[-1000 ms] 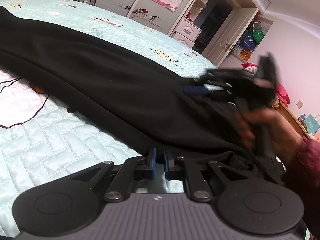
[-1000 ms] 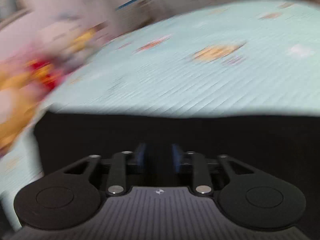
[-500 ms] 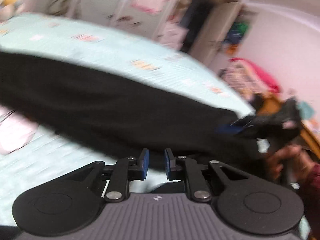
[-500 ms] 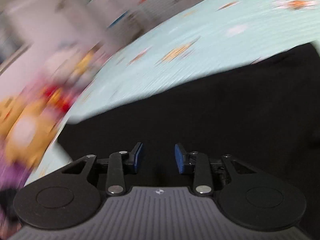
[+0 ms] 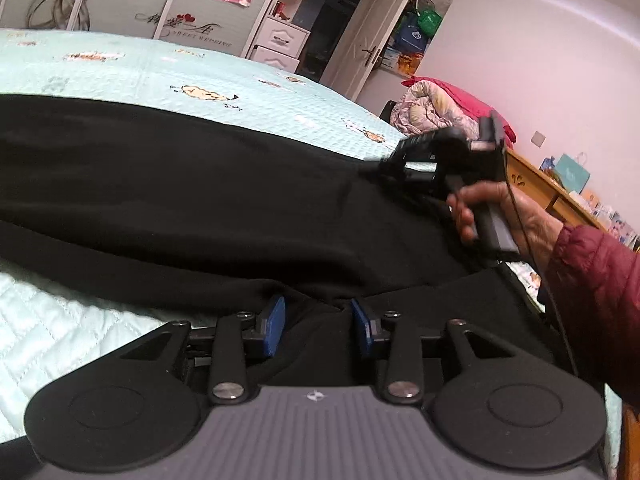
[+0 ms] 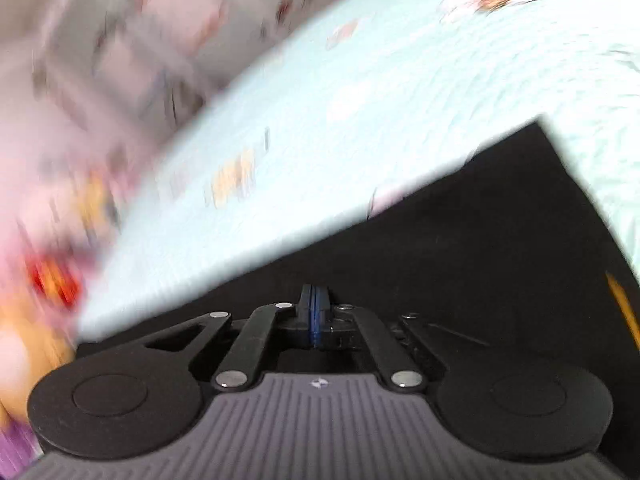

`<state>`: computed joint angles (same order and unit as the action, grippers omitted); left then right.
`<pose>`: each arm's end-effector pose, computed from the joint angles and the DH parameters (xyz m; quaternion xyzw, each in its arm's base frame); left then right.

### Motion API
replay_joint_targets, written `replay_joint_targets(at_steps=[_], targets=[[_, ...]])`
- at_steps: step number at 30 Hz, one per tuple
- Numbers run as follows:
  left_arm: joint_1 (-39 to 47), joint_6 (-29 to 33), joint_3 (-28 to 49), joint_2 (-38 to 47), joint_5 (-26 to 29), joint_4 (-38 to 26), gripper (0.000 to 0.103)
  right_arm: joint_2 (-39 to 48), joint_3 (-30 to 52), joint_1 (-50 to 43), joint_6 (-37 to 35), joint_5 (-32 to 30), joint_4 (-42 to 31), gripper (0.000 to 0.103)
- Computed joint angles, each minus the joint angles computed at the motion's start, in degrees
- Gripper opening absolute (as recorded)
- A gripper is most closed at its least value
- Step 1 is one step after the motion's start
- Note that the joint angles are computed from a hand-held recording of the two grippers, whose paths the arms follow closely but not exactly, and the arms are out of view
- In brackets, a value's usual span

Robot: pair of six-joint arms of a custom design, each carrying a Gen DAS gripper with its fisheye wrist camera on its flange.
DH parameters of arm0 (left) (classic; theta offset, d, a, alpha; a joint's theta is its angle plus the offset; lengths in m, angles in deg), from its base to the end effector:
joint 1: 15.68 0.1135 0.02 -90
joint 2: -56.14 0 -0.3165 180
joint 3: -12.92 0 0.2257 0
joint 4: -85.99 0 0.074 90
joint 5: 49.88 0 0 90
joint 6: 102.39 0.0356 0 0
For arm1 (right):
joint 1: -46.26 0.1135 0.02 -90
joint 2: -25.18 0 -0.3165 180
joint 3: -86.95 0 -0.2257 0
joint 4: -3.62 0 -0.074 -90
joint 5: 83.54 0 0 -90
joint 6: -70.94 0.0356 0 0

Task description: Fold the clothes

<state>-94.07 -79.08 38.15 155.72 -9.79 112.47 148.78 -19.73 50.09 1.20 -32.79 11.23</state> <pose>0.0666 -0.1890 0.1364 -0.0646 0.8571 -0.1927 0.4733 0.4116 0.0501 0.1347 -0.0102 0.8731 0.3797 0.3056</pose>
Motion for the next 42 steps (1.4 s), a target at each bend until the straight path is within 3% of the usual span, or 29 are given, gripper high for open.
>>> replay_joint_targets(at_steps=[1, 2, 3, 5, 7, 8, 9, 11, 12, 13, 15, 17, 18, 19, 20, 22, 23, 24, 26, 27, 28, 30, 33, 37, 40, 42], targets=[[0.9, 1.0, -0.3, 0.2, 0.6, 1.9, 0.041, -0.6, -0.9, 0.1, -0.6, 0.1, 1.0, 0.011], [1.4, 1.4, -1.4, 0.7, 1.2, 4.7, 0.041, -0.7, -0.3, 0.7, -4.4, -1.0, -1.7, 0.025], [2.0, 1.9, -2.5, 1.4, 1.9, 7.9, 0.041, -0.7, 0.4, 1.4, -8.2, -2.0, -4.6, 0.032], [3.5, 2.7, -4.4, 3.3, 3.4, 14.4, 0.042, -0.6, 2.3, 2.8, -16.2, -3.6, -11.0, 0.033], [3.7, 2.7, -4.6, 3.6, 3.7, 15.5, 0.043, -0.3, 4.7, 4.3, -24.2, -4.4, -17.9, 0.014], [3.6, 2.6, -4.4, 3.4, 3.7, 15.1, 0.043, -0.7, 3.4, 4.2, -19.9, 0.1, -13.2, 0.0], [3.6, 2.6, -4.4, 3.3, 3.7, 15.1, 0.043, -1.0, 2.4, 4.2, -16.2, 4.9, -9.2, 0.0], [3.8, 2.9, -4.4, 3.3, 4.0, 15.3, 0.043, -2.9, -1.3, 2.9, -9.8, 8.4, -2.1, 0.0], [3.8, 2.9, -4.4, 3.2, 4.0, 15.3, 0.043, -5.0, -3.4, 3.5, -10.3, 13.5, -1.1, 0.011], [3.8, 2.9, -4.4, 3.1, 4.0, 15.1, 0.043, -7.1, -5.9, 3.5, -11.7, 14.9, 0.0, 0.015], [3.9, 2.9, -4.3, 2.8, 4.1, 14.8, 0.043, -10.7, -10.2, -0.8, -16.0, 3.9, -1.7, 0.018], [3.8, 2.8, -4.2, 2.6, 4.1, 14.3, 0.043, -12.9, -12.2, -5.0, -24.7, -7.9, -9.7, 0.028], [3.8, 2.8, -4.1, 2.5, 4.0, 14.1, 0.043, -13.6, -12.6, -6.3, -29.7, -10.6, -14.9, 0.037], [3.8, 2.8, -4.0, 2.4, 4.1, 13.7, 0.043, -14.2, -12.8, -7.6, -35.3, -12.9, -20.6, 0.039], [3.9, 2.8, -3.7, 2.1, 4.1, 13.1, 0.043, -14.5, -14.7, -8.3, -37.2, -11.0, -20.2, 0.039], [4.0, 2.8, -3.5, 1.6, 4.3, 12.3, 0.043, -17.3, -20.5, -10.6, -31.3, -1.7, -9.2, 0.022], [4.1, 2.8, -3.5, 1.4, 4.4, 12.1, 0.043, -18.1, -23.2, -11.9, -26.9, 2.2, -2.6, 0.02], [4.0, 2.7, -3.5, 1.3, 4.4, 12.0, 0.043, -18.6, -25.5, -13.1, -22.9, 6.4, 3.2, 0.027], [4.1, 2.7, -3.3, 1.1, 4.6, 11.5, 0.043, -19.3, -29.9, -20.4, -14.9, -1.4, 12.5, 0.032], [4.2, 2.8, -3.2, 0.9, 4.6, 11.1, 0.043, -18.8, -30.4, -25.6, -12.1, -9.5, 12.9, 0.036], [4.3, 2.9, -3.0, 0.8, 4.7, 10.7, 0.043, -18.7, -30.7, -29.9, -13.1, -16.1, 10.1, 0.039], [4.4, 3.1, -2.7, 0.5, 4.7, 9.9, 0.043, -19.7, -32.0, -33.1, -14.8, -22.1, 5.9, 0.043], [4.3, 3.1, -2.1, 0.0, 4.5, 8.4, 0.043, -23.7, -30.6, -39.8, -39.5, -22.3, -17.7, 0.046], [4.1, 3.0, -0.6, -1.0, 4.2, 4.6, 0.043, -24.9, -30.4, -45.8, -57.9, -21.0, -33.0, 0.046], [3.8, 2.9, 1.3, -1.9, 3.6, 0.1, 0.043, -24.4, -31.1, -45.0, -63.4, -20.5, -33.8, 0.046], [3.6, 2.9, 2.1, -2.2, 3.3, -1.9, 0.043, -25.0, -33.2, -42.6, -60.5, -17.9, -27.6, 0.046]])
